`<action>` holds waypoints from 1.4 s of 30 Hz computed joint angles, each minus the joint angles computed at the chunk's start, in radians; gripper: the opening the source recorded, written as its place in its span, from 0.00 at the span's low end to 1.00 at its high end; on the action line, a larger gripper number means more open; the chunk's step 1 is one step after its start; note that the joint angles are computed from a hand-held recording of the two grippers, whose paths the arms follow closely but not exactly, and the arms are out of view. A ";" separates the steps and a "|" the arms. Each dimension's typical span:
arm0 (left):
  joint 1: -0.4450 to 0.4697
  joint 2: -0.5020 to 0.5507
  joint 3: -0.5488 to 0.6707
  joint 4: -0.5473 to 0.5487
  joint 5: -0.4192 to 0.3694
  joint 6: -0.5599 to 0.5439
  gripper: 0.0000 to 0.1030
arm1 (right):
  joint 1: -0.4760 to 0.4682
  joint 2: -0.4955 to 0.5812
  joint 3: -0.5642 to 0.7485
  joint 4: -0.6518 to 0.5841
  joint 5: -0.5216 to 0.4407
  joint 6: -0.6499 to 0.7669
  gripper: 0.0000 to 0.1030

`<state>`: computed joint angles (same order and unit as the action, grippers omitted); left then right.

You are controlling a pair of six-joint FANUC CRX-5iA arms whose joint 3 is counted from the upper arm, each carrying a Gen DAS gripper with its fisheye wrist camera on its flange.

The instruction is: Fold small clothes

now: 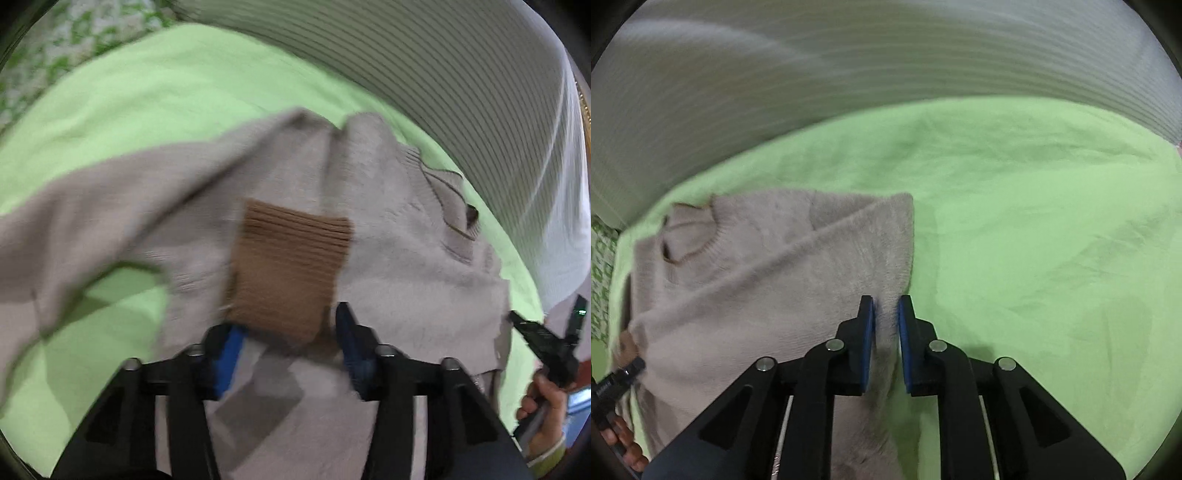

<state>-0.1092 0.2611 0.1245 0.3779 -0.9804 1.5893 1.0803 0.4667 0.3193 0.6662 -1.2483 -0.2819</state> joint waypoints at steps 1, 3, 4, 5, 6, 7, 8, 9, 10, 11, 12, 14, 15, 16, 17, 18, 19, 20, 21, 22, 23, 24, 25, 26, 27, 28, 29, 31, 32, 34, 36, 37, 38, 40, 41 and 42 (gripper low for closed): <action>0.007 -0.021 -0.010 -0.011 -0.009 0.002 0.54 | 0.009 -0.013 -0.018 0.018 0.016 -0.021 0.19; 0.014 -0.056 0.005 -0.118 -0.050 0.033 0.72 | 0.030 -0.035 -0.044 0.054 0.057 -0.061 0.22; 0.008 -0.069 0.029 -0.207 -0.081 0.065 0.77 | 0.042 -0.044 -0.058 0.074 0.072 -0.083 0.23; -0.003 -0.081 0.057 -0.311 -0.119 0.097 0.84 | 0.055 -0.044 -0.056 0.087 0.082 -0.095 0.24; -0.004 -0.100 0.062 -0.385 -0.139 0.097 0.84 | 0.066 -0.035 -0.039 0.090 0.088 -0.095 0.25; -0.007 -0.107 0.065 -0.426 -0.148 0.087 0.84 | 0.076 -0.026 -0.024 0.091 0.093 -0.095 0.25; -0.004 -0.123 0.060 -0.482 -0.158 0.060 0.84 | 0.085 -0.025 -0.024 0.092 0.109 -0.101 0.25; -0.006 -0.138 0.056 -0.552 -0.169 0.040 0.84 | 0.094 -0.022 -0.025 0.092 0.123 -0.111 0.26; -0.003 -0.148 0.049 -0.594 -0.179 0.017 0.84 | 0.100 -0.007 -0.004 0.081 0.128 -0.108 0.26; 0.001 -0.160 0.039 -0.652 -0.188 -0.010 0.84 | 0.106 0.008 0.017 0.066 0.134 -0.101 0.26; -0.009 -0.164 0.032 -0.704 -0.191 -0.008 0.84 | 0.111 0.027 0.039 0.058 0.137 -0.099 0.26; -0.010 -0.157 0.026 -0.763 -0.216 -0.045 0.84 | 0.120 0.044 0.062 0.037 0.156 -0.096 0.26; -0.004 -0.150 0.023 -0.785 -0.234 -0.071 0.85 | 0.124 0.049 0.067 0.034 0.168 -0.107 0.26; -0.002 -0.146 0.019 -0.800 -0.241 -0.084 0.86 | 0.129 0.060 0.082 0.028 0.167 -0.112 0.26; 0.017 -0.158 -0.004 -0.784 -0.212 -0.109 0.89 | 0.132 0.071 0.096 0.024 0.166 -0.112 0.26; 0.027 -0.162 -0.008 -0.772 -0.201 -0.115 0.89 | 0.135 0.081 0.112 0.017 0.165 -0.107 0.26; 0.040 -0.157 -0.003 -0.756 -0.206 -0.122 0.87 | 0.137 0.087 0.123 0.014 0.164 -0.103 0.26; 0.063 -0.148 0.002 -0.711 -0.209 -0.139 0.71 | 0.142 0.093 0.134 0.013 0.159 -0.101 0.26; 0.089 -0.137 0.008 -0.648 -0.212 -0.162 0.44 | 0.148 0.095 0.142 0.014 0.152 -0.100 0.26; 0.110 -0.126 0.019 -0.607 -0.228 -0.175 0.31 | 0.153 0.103 0.157 0.015 0.142 -0.095 0.26; 0.112 -0.111 0.036 -0.599 -0.239 -0.172 0.11 | 0.155 0.109 0.168 0.016 0.138 -0.092 0.26; 0.134 -0.109 0.035 -0.551 -0.240 -0.199 0.05 | 0.159 0.110 0.172 0.016 0.136 -0.091 0.26; 0.159 -0.109 0.033 -0.497 -0.244 -0.220 0.04 | 0.162 0.113 0.181 0.015 0.128 -0.087 0.26; 0.190 -0.112 0.029 -0.427 -0.251 -0.242 0.03 | 0.165 0.117 0.190 0.015 0.119 -0.083 0.26; 0.218 -0.116 0.023 -0.362 -0.259 -0.257 0.02 | 0.167 0.118 0.191 0.019 0.118 -0.085 0.26; 0.252 -0.122 0.012 -0.278 -0.268 -0.271 0.02 | 0.169 0.117 0.189 0.023 0.118 -0.091 0.26; 0.281 -0.128 0.000 -0.200 -0.275 -0.284 0.02 | 0.171 0.118 0.188 0.025 0.119 -0.095 0.26; 0.336 -0.142 -0.034 -0.002 -0.294 -0.312 0.02 | 0.173 0.114 0.179 0.030 0.125 -0.107 0.26; 0.348 -0.146 -0.042 0.078 -0.303 -0.322 0.02 | 0.173 0.113 0.174 0.031 0.130 -0.111 0.26; 0.342 -0.148 -0.037 0.204 -0.313 -0.331 0.02 | 0.173 0.111 0.167 0.030 0.140 -0.118 0.26; 0.304 -0.135 -0.006 0.334 -0.313 -0.341 0.02 | 0.174 0.103 0.152 0.038 0.151 -0.136 0.26; 0.279 -0.133 0.010 0.372 -0.306 -0.335 0.02 | 0.175 0.098 0.144 0.044 0.156 -0.143 0.26; 0.238 -0.113 0.044 0.442 -0.292 -0.340 0.02 | 0.176 0.090 0.132 0.054 0.160 -0.154 0.26; 0.172 -0.091 0.088 0.520 -0.265 -0.343 0.02 | 0.176 0.070 0.101 0.077 0.168 -0.183 0.26; 0.128 -0.063 0.129 0.562 -0.254 -0.349 0.03 | 0.177 0.059 0.084 0.090 0.172 -0.199 0.26; 0.084 -0.030 0.173 0.594 -0.249 -0.360 0.03 | 0.177 0.051 0.072 0.100 0.169 -0.211 0.26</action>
<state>-0.0253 0.2306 0.2977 0.9719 -1.2294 1.2289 1.2572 0.5176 0.3914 0.7657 -1.0790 -0.4931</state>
